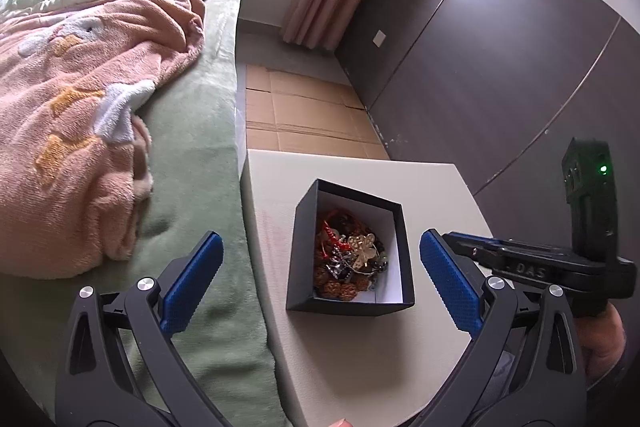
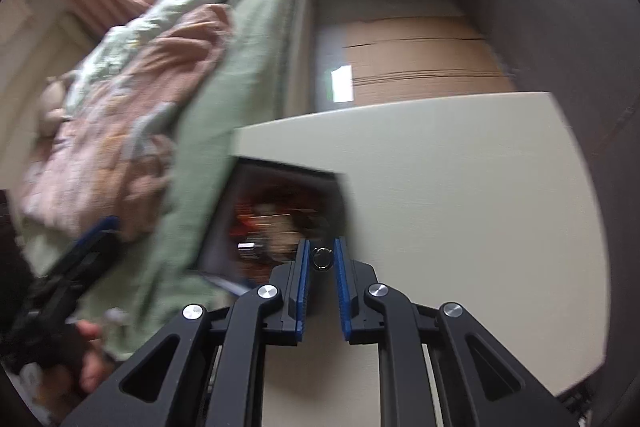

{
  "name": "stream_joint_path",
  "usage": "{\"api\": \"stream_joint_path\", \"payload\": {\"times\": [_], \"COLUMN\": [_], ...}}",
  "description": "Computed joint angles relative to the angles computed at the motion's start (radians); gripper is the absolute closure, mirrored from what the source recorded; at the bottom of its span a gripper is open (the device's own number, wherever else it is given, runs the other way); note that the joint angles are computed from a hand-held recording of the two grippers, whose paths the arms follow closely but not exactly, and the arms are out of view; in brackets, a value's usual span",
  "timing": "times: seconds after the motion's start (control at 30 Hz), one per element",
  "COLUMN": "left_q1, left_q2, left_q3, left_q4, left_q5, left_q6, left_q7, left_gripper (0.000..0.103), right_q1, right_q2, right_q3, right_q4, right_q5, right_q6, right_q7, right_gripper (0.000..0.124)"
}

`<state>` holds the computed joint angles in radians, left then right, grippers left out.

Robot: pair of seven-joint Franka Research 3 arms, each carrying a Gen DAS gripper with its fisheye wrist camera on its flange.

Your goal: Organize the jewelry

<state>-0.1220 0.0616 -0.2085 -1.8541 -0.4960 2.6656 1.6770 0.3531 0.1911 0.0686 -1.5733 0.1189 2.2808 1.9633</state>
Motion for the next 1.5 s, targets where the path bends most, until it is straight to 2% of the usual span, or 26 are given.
{"api": "stream_joint_path", "payload": {"times": [0.07, 0.1, 0.13, 0.17, 0.23, 0.37, 0.77, 1.27, 1.5], "left_q1": [0.001, 0.000, -0.002, -0.004, -0.010, -0.027, -0.090, -0.160, -0.212], "left_q2": [-0.009, -0.015, -0.022, -0.029, -0.041, -0.070, -0.174, -0.420, -0.522], "left_q3": [0.001, 0.002, 0.004, 0.006, 0.008, 0.011, 0.029, 0.058, 0.078], "left_q4": [-0.006, -0.010, -0.016, -0.020, -0.028, -0.049, -0.131, -0.375, -0.466], "left_q5": [0.005, 0.012, 0.030, 0.039, 0.048, 0.085, 0.191, 0.403, 0.460], "left_q6": [0.004, 0.007, 0.011, 0.015, 0.018, 0.038, 0.078, 0.163, 0.163], "left_q7": [0.003, 0.002, -0.007, -0.009, -0.006, -0.019, -0.043, -0.221, -0.262], "left_gripper": [0.005, 0.005, 0.005, 0.005, 0.005, 0.005, 0.005, 0.005, 0.005], "right_q1": [0.002, 0.005, 0.006, 0.008, 0.001, -0.004, -0.076, -0.174, -0.198], "right_q2": [-0.007, -0.023, -0.037, -0.061, -0.079, -0.142, -0.399, -0.678, -0.810], "right_q3": [0.002, 0.000, 0.000, -0.001, 0.001, 0.003, 0.068, 0.194, 0.248], "right_q4": [-0.006, -0.027, -0.046, -0.076, -0.098, -0.173, -0.450, -0.693, -0.795], "right_q5": [0.003, -0.004, -0.014, -0.028, -0.018, -0.086, -0.276, -0.334, -0.322], "right_q6": [0.014, 0.033, 0.048, 0.074, 0.085, 0.121, 0.223, 0.322, 0.333], "right_q7": [0.001, 0.012, 0.020, 0.030, 0.033, 0.091, 0.279, 0.371, 0.383], "right_gripper": [0.096, 0.073, 0.064, 0.060, 0.062, 0.061, 0.028, 0.028, 0.028]}}
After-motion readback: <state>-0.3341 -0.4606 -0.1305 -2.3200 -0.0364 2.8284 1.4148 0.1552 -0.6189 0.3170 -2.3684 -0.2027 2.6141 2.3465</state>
